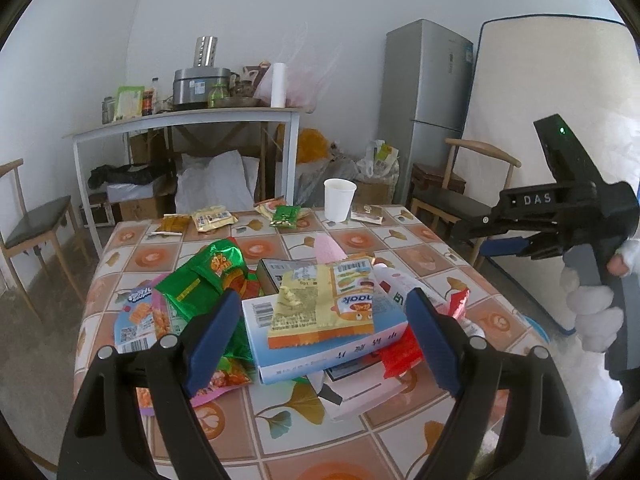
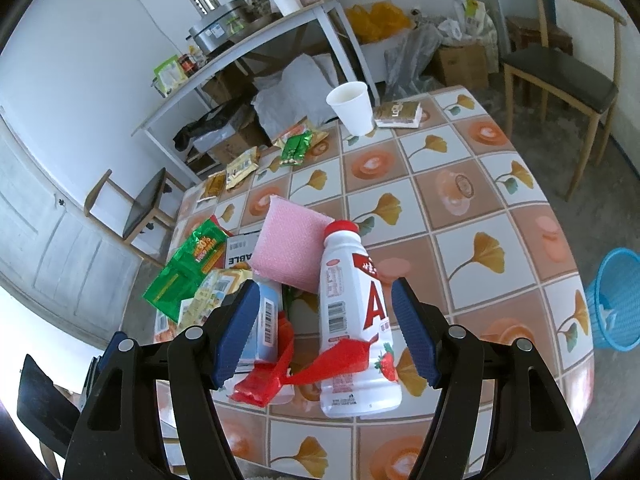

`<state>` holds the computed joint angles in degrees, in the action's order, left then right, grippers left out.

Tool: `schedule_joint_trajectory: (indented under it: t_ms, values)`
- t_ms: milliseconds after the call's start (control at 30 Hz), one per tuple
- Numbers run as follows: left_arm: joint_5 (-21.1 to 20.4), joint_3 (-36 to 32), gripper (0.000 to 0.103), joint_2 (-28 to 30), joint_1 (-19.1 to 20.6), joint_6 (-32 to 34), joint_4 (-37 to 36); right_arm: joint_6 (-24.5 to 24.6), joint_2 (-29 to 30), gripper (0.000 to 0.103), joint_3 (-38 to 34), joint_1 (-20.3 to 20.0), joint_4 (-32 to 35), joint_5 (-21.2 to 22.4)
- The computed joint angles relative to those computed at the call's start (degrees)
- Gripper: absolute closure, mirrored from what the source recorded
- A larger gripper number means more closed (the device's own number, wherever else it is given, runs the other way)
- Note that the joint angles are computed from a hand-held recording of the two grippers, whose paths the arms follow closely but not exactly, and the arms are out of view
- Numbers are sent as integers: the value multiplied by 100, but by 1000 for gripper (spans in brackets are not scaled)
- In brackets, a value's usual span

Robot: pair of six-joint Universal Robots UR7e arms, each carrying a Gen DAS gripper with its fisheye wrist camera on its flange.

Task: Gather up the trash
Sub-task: 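Grasp the yellow snack packet with the left gripper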

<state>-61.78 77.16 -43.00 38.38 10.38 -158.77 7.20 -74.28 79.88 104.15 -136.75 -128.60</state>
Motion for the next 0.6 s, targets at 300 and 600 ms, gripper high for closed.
schedule_joint_trajectory:
  t_ms: [300, 600]
  values:
    - [26, -524, 24, 317, 73, 573, 477, 18, -132, 38, 231, -133, -96, 167]
    - [414, -1240, 46, 849, 85, 1008, 1369, 39, -181, 38, 297, -246, -120, 368]
